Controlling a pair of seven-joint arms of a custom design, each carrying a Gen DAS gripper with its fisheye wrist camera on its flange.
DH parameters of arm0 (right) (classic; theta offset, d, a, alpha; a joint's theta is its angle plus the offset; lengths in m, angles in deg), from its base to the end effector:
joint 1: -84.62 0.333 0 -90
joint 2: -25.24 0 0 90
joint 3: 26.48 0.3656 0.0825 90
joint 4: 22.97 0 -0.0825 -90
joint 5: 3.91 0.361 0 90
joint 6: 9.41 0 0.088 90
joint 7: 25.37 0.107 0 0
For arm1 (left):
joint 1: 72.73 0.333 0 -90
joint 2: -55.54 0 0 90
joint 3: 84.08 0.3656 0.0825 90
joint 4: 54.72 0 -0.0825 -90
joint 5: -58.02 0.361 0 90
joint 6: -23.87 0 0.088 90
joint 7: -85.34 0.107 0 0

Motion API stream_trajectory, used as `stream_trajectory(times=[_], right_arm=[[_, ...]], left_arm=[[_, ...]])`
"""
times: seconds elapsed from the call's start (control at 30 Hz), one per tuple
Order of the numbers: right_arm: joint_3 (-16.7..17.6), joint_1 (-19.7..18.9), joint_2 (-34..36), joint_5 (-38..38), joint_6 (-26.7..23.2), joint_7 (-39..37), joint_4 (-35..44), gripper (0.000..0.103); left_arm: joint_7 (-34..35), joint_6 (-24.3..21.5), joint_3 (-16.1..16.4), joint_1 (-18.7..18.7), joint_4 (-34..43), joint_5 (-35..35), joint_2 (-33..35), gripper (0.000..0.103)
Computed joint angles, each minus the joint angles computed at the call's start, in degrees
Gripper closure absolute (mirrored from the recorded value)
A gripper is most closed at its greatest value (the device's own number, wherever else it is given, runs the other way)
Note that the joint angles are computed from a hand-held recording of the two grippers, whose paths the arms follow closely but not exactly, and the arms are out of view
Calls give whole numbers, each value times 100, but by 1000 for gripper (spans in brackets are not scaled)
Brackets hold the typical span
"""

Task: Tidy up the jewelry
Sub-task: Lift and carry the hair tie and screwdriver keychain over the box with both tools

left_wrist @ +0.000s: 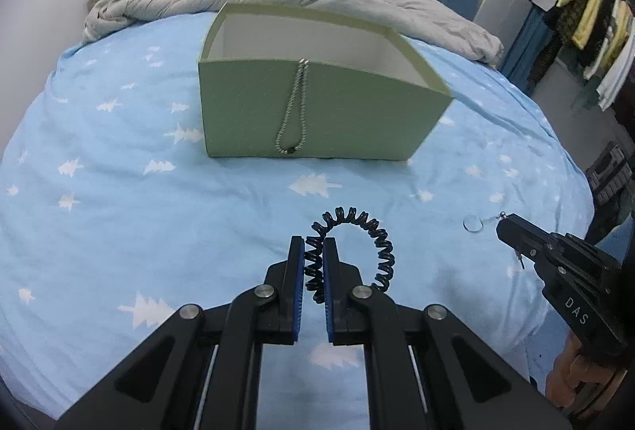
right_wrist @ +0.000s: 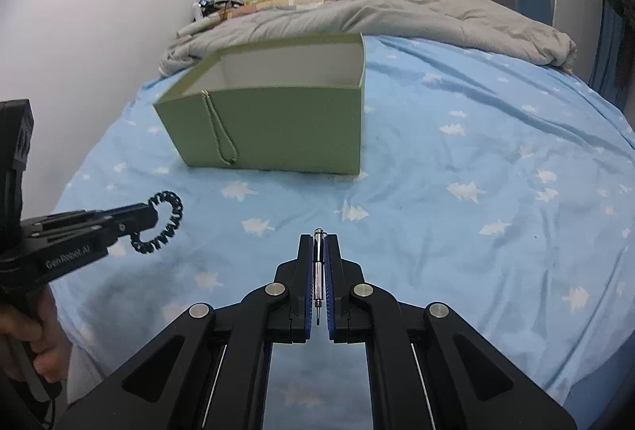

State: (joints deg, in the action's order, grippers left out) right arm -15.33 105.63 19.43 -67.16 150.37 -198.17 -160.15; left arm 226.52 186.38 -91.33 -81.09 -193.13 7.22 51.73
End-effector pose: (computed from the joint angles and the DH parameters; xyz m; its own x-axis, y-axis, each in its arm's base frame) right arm 0.3858 0.2929 0.4556 -0.1020 -0.9826 -0.1555 -0.7262 0.1803 -0.6634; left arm 0.4801 -0.0933 0.4417 -0.4113 -0.8959 0.1678 -0.7843 0.2540 -0.5660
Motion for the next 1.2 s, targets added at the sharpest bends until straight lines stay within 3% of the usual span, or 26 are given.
stream_trajectory(times=[0.23,0.4,0.6,0.93,1.2], right_arm=[[166,-20,-458,1,-359,111,38,100],[345,-84,-675,32,-739,-90,256,100],[356,-232,-820,18,-811,-325,607,100],[198,-491,-554,131,-528,-1022,1322,100],[-156,-550,50,646,-150,-1815,1860,100]], left_arm=[[-230,-311,128,-52,17,357,-462,96],[-231,-572,282,-96,392,470,-636,96],[-293,-691,326,-101,995,582,-654,96],[-831,-927,168,89,2178,1230,-65,96],[-1353,-1240,-75,340,2890,1658,629,96]])
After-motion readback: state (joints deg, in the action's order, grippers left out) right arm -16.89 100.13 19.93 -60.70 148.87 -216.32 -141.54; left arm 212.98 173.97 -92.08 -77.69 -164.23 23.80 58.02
